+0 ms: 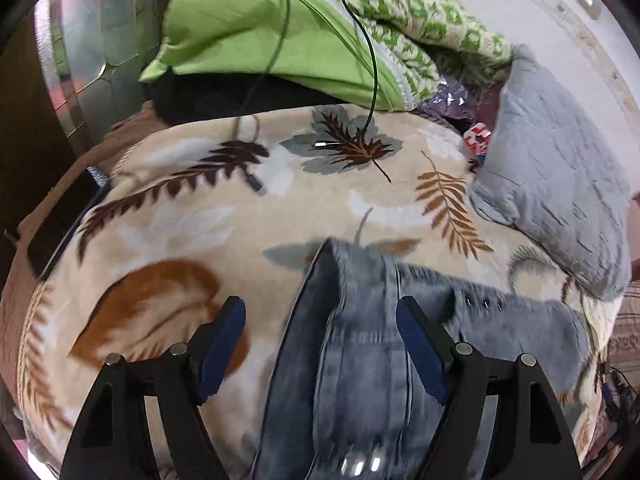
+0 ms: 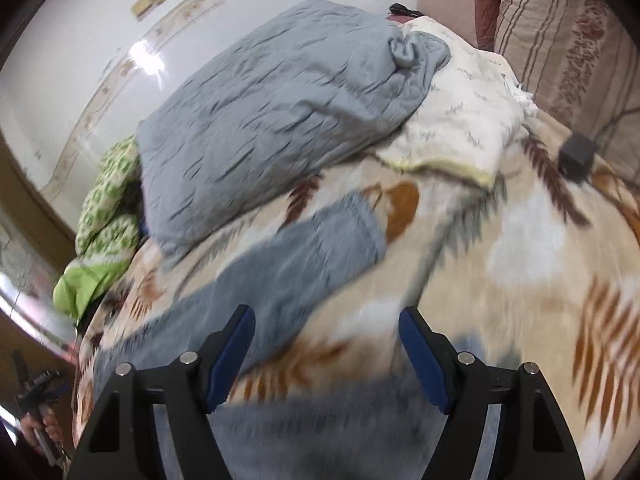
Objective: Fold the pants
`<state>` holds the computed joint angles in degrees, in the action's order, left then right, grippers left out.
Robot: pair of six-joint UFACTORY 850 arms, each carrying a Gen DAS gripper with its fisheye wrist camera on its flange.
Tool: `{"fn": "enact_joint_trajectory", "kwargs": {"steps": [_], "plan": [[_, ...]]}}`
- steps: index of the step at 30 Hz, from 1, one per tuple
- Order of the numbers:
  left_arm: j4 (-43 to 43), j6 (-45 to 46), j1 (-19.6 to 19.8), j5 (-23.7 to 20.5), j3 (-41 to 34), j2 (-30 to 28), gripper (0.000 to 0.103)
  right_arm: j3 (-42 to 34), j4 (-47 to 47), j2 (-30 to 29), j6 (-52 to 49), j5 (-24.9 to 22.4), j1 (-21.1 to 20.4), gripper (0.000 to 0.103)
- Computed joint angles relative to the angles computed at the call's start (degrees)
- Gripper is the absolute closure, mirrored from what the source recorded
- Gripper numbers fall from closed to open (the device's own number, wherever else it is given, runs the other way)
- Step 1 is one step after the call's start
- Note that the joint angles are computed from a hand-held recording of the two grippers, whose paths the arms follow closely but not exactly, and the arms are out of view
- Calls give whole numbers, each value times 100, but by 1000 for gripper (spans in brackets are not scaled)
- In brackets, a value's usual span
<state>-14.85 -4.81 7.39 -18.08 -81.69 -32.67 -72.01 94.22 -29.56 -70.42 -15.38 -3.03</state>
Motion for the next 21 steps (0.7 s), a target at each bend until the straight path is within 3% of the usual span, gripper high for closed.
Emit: {"fn": "enact_joint_trajectory", "kwargs": {"steps": [4,8,9,11,13,14,16,17,18,20,21], "plan": [[270,-272,-119,-413,-839,-672,25,-1098,-1595,-725,1720,-84,-188,28],[9,-8,-205,-758,-1432,-1181,27,-2395,-3097,-1581,3252,-507,-245,28],[-292,294,-209,-818,-1525,-1275,32,-2682,-3521,-1774,3667,-622,-232,28],[-326,383,-245,-1027,-1720,-1447,69,-3365,-4452,-2236,4570,-846,-177,28],[-146,359,-297,-984,-1733,-1501,71,-4129,-5363,-2756,5463,-1139,-126,28],[-150,446,-312,-885,-1679,-1470,78,-4427,-5605,-2963,5739,-1233,-113,28],[-290,678,-316,-827,-1635,-1429,86,-4929,-5610,-3335,5885,-1462,-123,28],[-210,603,-322,-804,-1624,-1411,96,-5180,-5640,-3510,5966,-1599,-121,28],[-166,554,-318,-798,-1619,-1394,96,-5542,-5825,-3742,6174,-1827,-104,28],[-257,577,-289,-772,-1583,-1337,99,-6026,-6109,-4046,6324,-2071,-31,36],[-265,582,-280,-742,-1558,-1305,100,-6236,-6410,-4158,6482,-2175,20,56]]}}
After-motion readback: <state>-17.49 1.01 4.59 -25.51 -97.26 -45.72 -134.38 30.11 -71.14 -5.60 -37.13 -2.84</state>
